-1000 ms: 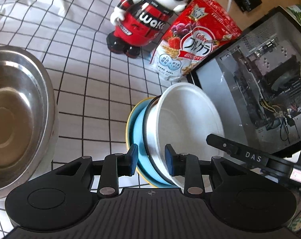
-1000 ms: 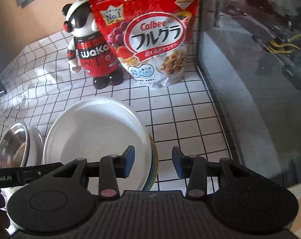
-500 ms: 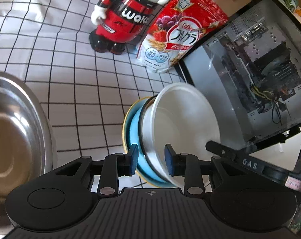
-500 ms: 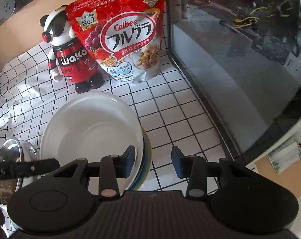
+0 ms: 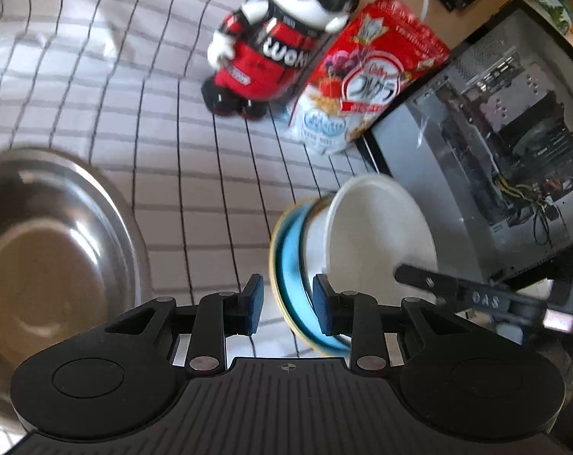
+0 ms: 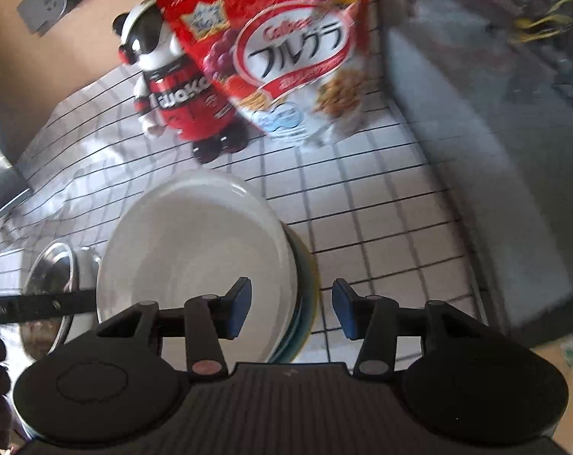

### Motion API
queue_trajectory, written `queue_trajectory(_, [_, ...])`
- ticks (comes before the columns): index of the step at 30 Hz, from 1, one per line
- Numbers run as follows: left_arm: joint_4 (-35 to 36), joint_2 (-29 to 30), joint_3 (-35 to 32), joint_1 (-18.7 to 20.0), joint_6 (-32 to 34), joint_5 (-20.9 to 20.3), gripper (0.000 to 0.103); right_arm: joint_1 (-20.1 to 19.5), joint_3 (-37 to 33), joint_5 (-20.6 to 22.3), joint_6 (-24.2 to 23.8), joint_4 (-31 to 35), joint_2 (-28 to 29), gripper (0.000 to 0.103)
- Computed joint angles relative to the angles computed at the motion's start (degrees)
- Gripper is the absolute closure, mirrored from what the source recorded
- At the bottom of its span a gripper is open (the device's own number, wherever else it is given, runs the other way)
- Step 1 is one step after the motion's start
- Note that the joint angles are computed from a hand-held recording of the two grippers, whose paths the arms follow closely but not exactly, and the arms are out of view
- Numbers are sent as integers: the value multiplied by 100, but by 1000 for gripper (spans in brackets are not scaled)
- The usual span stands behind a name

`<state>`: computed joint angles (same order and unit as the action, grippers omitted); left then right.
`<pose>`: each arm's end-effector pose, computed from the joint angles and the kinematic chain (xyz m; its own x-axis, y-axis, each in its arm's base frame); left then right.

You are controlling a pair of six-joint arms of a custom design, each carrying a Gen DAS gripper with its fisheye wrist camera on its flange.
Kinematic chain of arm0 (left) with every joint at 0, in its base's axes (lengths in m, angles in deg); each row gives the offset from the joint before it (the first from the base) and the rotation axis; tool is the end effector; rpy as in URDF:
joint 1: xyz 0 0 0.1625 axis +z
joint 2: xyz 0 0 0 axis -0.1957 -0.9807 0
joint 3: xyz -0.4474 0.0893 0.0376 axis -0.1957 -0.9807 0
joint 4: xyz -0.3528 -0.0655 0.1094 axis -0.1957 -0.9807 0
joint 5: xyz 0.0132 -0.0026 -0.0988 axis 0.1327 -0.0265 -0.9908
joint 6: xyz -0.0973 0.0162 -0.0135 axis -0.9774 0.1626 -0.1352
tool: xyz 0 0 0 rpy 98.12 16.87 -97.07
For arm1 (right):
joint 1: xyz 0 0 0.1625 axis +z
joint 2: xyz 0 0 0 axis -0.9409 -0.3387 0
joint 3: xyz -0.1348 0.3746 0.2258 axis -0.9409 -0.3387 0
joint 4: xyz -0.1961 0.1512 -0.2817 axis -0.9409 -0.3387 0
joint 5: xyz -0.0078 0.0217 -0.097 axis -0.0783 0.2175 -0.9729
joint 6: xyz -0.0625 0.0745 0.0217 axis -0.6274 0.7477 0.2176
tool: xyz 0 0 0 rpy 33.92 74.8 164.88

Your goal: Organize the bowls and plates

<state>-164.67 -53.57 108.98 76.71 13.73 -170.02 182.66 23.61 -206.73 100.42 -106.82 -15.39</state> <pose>-0.1310 -0.6408 0.2631 -0.9355 0.3300 -0.1264 0.3503 0.9134 -0.2072 0.2888 -0.5389 0.1508 -0.8204 0.3317 0.4658 -0.0278 0.7905 -0.6119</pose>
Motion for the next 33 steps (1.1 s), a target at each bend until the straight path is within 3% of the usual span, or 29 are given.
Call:
queue_trajectory(9, [-606, -134, 421, 339, -679, -1040, 72, -445, 434, 1143, -1140, -1621, -145, 56])
queue_trajectory(14, [-1209, -286, 652, 225, -806, -532, 72, -495, 666, 1412, -1519, -2288, -188, 48])
queue_trajectory(19, [-1072, -163, 444, 63, -756, -401, 72, -708, 551, 1884, -1530, -1545, -320, 47])
queue_trajectory(22, [-986, -48, 354, -102, -680, -46, 72, -806, 481, 2028, -1434, -1253, -321, 47])
queue_trajectory(25, [-863, 32, 307, -262, -482, 386, 71, -835, 354, 1950, -1338, -973, -280, 44])
queue_trajectory(30, [-584, 129, 314, -542, 3, 1296, 60, -772, 274, 1798, -1463, -635, -236, 43])
queue_trajectory(33, [-321, 221, 228, -541, -44, 1368, 59, -795, 293, 1857, -1425, -599, -213, 43])
